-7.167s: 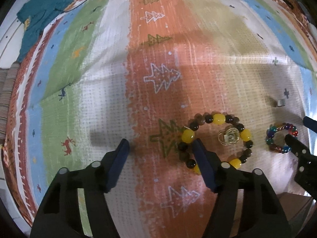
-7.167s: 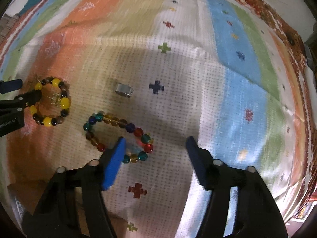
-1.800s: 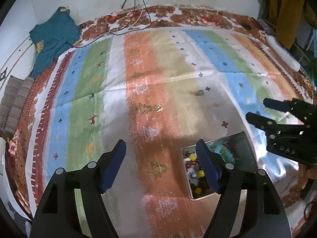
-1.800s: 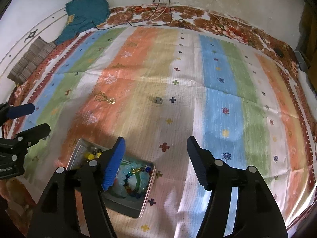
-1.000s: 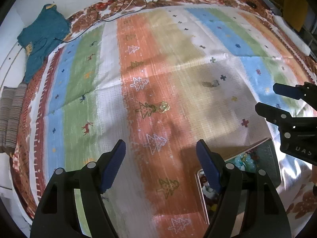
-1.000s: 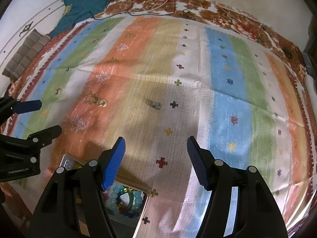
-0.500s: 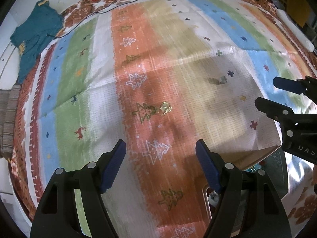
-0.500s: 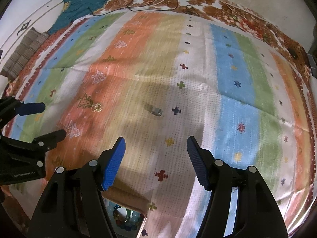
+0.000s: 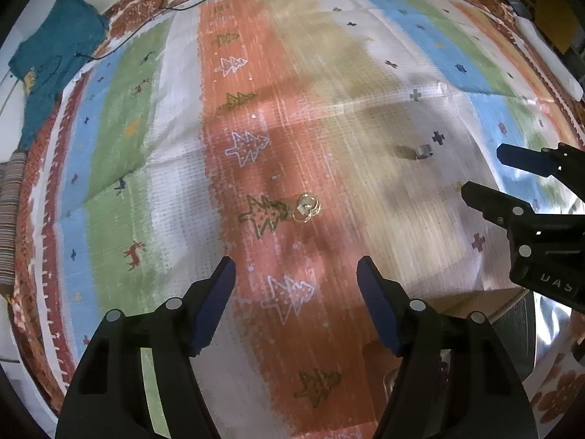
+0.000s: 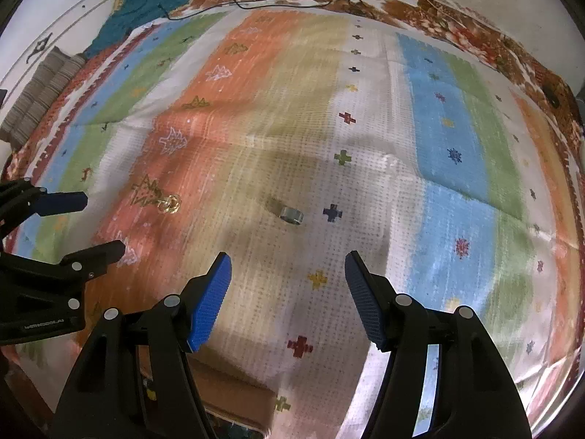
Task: Organize jewelry
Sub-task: 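Grasp the gold ring with the left tool while the right tool grasps the silver ring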
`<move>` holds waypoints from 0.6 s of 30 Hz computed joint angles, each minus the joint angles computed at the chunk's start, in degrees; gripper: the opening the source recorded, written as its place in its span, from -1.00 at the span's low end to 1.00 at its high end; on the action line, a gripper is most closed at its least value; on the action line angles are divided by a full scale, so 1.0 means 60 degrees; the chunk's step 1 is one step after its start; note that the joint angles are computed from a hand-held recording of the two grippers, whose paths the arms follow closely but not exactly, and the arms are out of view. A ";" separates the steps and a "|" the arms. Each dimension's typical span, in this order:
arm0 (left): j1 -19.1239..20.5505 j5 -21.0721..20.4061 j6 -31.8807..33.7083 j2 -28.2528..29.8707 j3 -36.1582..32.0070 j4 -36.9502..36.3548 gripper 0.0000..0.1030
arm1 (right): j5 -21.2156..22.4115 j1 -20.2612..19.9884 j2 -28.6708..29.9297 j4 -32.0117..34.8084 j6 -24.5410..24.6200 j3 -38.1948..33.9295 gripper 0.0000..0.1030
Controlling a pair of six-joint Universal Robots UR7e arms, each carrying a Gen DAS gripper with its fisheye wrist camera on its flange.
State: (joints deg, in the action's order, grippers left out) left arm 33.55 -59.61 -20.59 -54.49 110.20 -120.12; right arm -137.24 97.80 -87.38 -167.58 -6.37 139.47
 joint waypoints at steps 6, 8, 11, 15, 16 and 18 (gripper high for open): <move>0.0243 -0.0067 0.0107 0.0363 -0.0268 0.0015 0.18 | 0.0089 -0.0296 0.0279 -0.0053 -0.0077 -0.0228 0.16; 0.0337 -0.0046 0.0146 0.0509 -0.0373 0.0057 0.16 | 0.0112 -0.0389 0.0359 -0.0077 -0.0113 -0.0284 0.16; 0.0441 -0.0045 0.0226 0.0687 -0.0497 0.0065 0.12 | 0.0104 -0.0502 0.0558 -0.0178 -0.0202 -0.0391 0.15; 0.0547 -0.0084 0.0309 0.0870 -0.0637 0.0057 0.06 | 0.0154 -0.0689 0.0805 -0.0203 -0.0303 -0.0540 0.05; 0.0573 -0.0103 0.0348 0.0924 -0.0681 0.0055 0.05 | 0.0158 -0.0717 0.0843 -0.0201 -0.0310 -0.0556 0.04; 0.0588 -0.0090 0.0389 0.1047 -0.0757 0.0061 0.04 | 0.0165 -0.0791 0.0945 -0.0239 -0.0351 -0.0596 0.00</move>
State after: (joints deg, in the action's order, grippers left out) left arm 37.08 -60.15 -18.26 -48.21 105.65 -119.75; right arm -136.25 93.05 -81.72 -169.02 -8.48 135.89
